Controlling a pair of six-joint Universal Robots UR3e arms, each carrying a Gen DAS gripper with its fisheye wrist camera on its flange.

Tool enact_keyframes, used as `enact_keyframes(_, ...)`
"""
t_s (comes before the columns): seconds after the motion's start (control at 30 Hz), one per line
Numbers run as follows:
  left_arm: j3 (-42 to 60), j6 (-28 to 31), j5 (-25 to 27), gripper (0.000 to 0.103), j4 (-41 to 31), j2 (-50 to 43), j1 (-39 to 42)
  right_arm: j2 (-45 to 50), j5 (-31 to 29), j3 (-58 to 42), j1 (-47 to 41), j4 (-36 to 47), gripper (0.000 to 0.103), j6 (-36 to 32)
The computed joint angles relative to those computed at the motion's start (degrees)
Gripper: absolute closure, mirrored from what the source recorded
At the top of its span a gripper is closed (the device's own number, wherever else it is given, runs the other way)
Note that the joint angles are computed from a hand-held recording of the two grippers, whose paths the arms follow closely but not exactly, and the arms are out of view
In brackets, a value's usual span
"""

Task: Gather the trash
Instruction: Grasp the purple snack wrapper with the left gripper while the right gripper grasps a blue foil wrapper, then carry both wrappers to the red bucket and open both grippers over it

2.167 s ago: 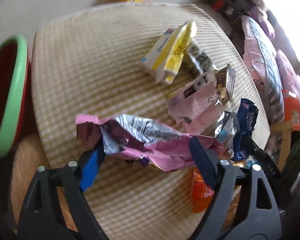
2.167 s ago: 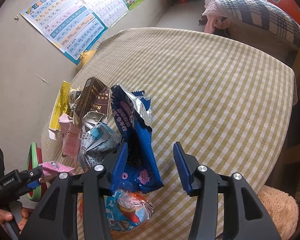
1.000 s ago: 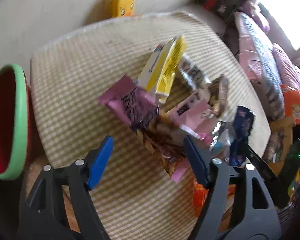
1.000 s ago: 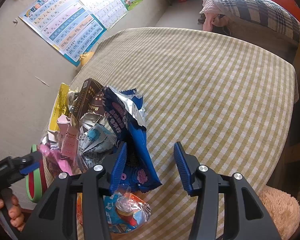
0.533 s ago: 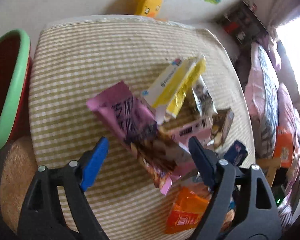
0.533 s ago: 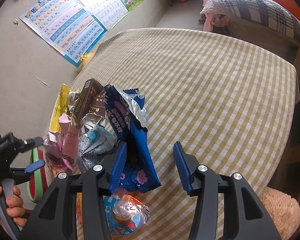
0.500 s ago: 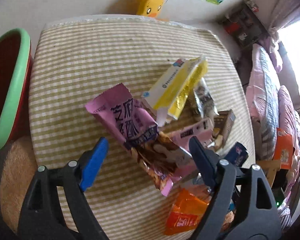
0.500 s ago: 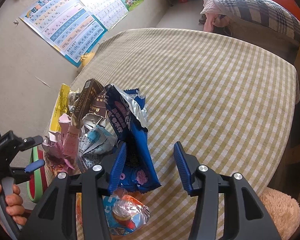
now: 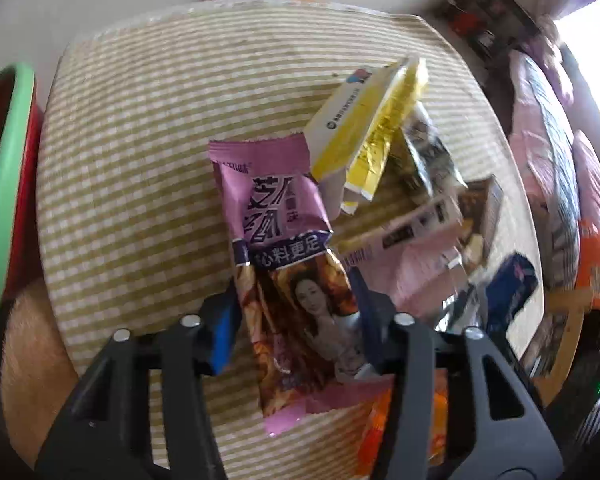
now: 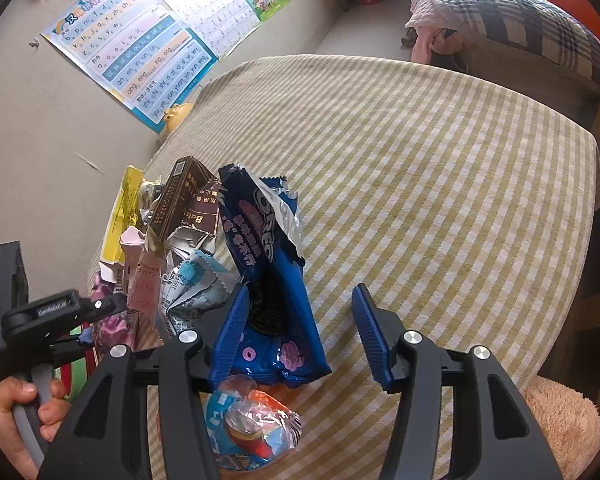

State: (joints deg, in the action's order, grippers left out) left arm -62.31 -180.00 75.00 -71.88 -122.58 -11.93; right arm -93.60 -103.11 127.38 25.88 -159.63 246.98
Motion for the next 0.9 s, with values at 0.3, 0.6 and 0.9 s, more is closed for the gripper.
enact_keyframes(0.3, -15.07, 15.59, 4.03, 0.076, 11.61, 14.07, 1.63, 1.89, 0.69, -5.35, -0.51, 6.36, 0.048, -3.18)
enact_keyframes(0.6, -18.33, 19.12, 2.28, 0.076, 18.58, 19.81, 2.24, 3.86, -4.38, -14.89, 2.81, 15.94, 0.094, -3.50)
enact_keyframes(0.9, -19.53, 19.96, -3.15, 0.076, 19.84, 25.48, 7.44, 5.45, -18.79, -31.92, 11.98, 27.66, 0.094, 0.01)
